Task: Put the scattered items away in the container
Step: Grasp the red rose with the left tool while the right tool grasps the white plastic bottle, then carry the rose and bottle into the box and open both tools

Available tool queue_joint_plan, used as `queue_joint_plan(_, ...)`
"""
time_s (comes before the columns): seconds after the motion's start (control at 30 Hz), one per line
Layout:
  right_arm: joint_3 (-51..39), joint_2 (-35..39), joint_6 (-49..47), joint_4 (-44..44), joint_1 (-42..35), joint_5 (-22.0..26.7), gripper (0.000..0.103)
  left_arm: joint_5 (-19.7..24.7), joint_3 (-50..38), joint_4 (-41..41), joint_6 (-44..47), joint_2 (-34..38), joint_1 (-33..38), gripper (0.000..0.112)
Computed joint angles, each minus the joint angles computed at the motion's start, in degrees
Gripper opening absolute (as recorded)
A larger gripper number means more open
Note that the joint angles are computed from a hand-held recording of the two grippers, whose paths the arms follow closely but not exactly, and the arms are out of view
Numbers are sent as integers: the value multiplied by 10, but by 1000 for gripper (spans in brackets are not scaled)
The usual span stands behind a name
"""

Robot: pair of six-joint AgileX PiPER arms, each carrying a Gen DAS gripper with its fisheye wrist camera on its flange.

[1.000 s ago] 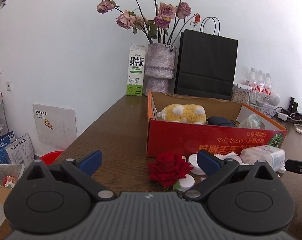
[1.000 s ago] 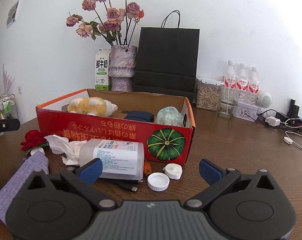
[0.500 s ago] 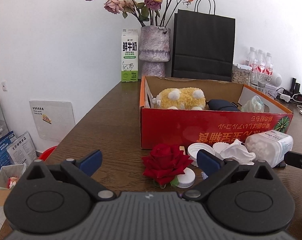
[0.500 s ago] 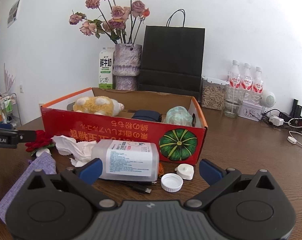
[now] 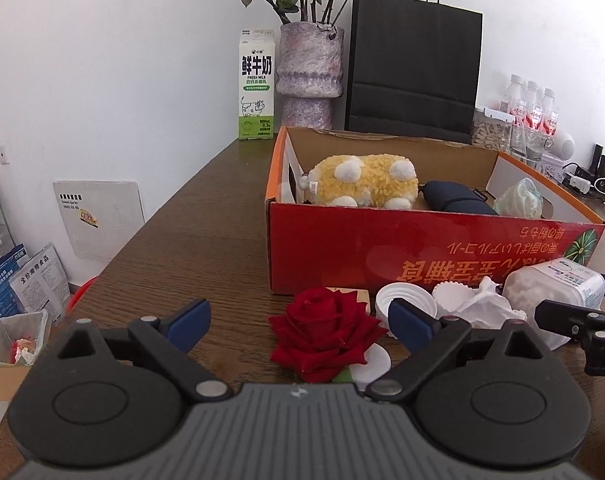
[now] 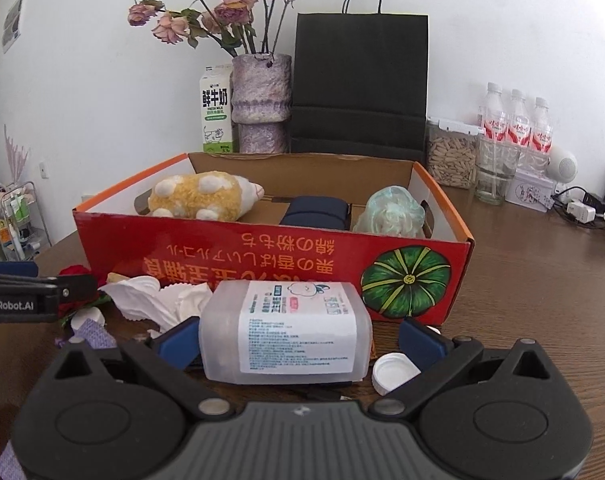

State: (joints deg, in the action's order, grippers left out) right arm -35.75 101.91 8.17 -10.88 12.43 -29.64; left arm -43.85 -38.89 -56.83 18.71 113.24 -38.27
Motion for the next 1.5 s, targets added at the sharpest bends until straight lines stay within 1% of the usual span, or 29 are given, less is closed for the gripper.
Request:
queue_joint_plan(0.07, -14, 8, 14, -11, 1, 17, 101, 17, -4, 14, -6, -1, 9, 93)
queue_joint_plan(0.13, -21, 11, 33, -32, -1, 25, 93, 22, 2, 39, -32, -2, 17, 87)
queue_joint_plan(0.17, -22, 12, 33, -32, 0, 27, 92, 22, 2, 37, -34, -1, 17, 81)
queue_joint_plan(0.2, -22, 12, 34, -33, 0, 26, 89, 22, 2, 37, -37, -1, 17, 73)
queue_joint_plan(0.23, -20, 12, 46, -49, -4, 21, 85, 22, 3, 38, -39, -1, 17, 67)
queue_joint_plan(0.27, -17, 11, 46, -52, -4, 16, 82, 20, 3, 32, -37, -1, 15, 56)
queue_joint_plan(0.3, -14, 10, 29, -32, 0, 13, 82, 17, 3, 28, -36, -1, 13, 48)
queue_joint_plan(0.4, -2, 5, 16, -22, 2, -8, 82, -7, 13, 28, -46, -2, 3, 42)
queue_joint_plan(0.5, 15, -2, -17, 11, 8, -36, 82, -37, 22, 21, -50, -1, -11, 40)
queue_joint_plan(0.7, 39, -11, -47, 38, 16, -75, 82, -97, 15, -35, 2, 10, -56, 40)
queue_joint_plan(0.8, 50, -14, -61, 51, 21, -93, 82, -105, 13, -41, 7, 12, -61, 40)
queue_joint_plan(0.93, 65, -17, -73, 62, 26, -123, 82, -114, 18, -40, -7, 12, -61, 40)
queue_joint_plan(1.03, 78, -18, -83, 75, 29, -152, 82, -144, 25, -48, -18, 17, -76, 40)
queue_joint_plan(1.1, 90, -18, -92, 88, 32, -180, 82, -165, 29, -52, -22, 21, -86, 40)
queue_joint_plan(1.17, 99, -17, -102, 101, 36, -206, 82, -178, 30, -58, -23, 24, -93, 40)
queue_joint_plan(1.3, 103, -18, -93, 88, 29, -218, 82, -173, 33, -56, -33, 20, -88, 40)
queue_joint_plan(1.5, 107, -20, -69, 56, 13, -249, 82, -188, 39, -28, -52, 10, -92, 40)
